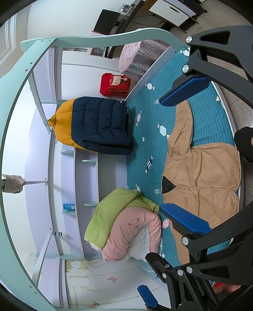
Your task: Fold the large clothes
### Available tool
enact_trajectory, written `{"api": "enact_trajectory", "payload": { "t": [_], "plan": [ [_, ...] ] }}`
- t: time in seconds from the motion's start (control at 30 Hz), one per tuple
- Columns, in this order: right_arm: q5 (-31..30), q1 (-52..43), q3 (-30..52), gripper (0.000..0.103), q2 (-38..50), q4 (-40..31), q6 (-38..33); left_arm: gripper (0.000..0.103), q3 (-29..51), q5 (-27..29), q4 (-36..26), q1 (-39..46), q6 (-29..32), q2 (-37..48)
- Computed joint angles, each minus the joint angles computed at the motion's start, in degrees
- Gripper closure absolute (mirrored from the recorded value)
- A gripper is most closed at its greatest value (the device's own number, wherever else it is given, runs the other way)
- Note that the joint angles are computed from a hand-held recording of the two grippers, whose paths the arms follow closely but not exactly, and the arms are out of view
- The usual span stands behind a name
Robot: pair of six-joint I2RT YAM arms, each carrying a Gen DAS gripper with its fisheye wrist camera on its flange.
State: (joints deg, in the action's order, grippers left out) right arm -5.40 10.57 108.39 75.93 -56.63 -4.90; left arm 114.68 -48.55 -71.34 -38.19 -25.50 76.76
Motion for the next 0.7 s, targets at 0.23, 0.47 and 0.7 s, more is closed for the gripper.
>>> {"api": "enact_trajectory", "payload": {
  "t": [0.23,0.47,0.7],
  "plan": [
    [0.02,0.07,0.18,0.007,0.94,0.50,0.21,0.005,-0.25,0.88,0.86,1.01,0.47,0.39],
    [-0.55,-0.24,1.31,0.007,2.95,0.74,0.39,0.005,-1.12,3.47,3.27,4.00,2.27,1.04],
    [-0.41,0.09,2.39,0.007,4.08,0.57,0.81,0.005,0.51,3.64,2.35,4.29,2.54,1.75]
  ]
}}
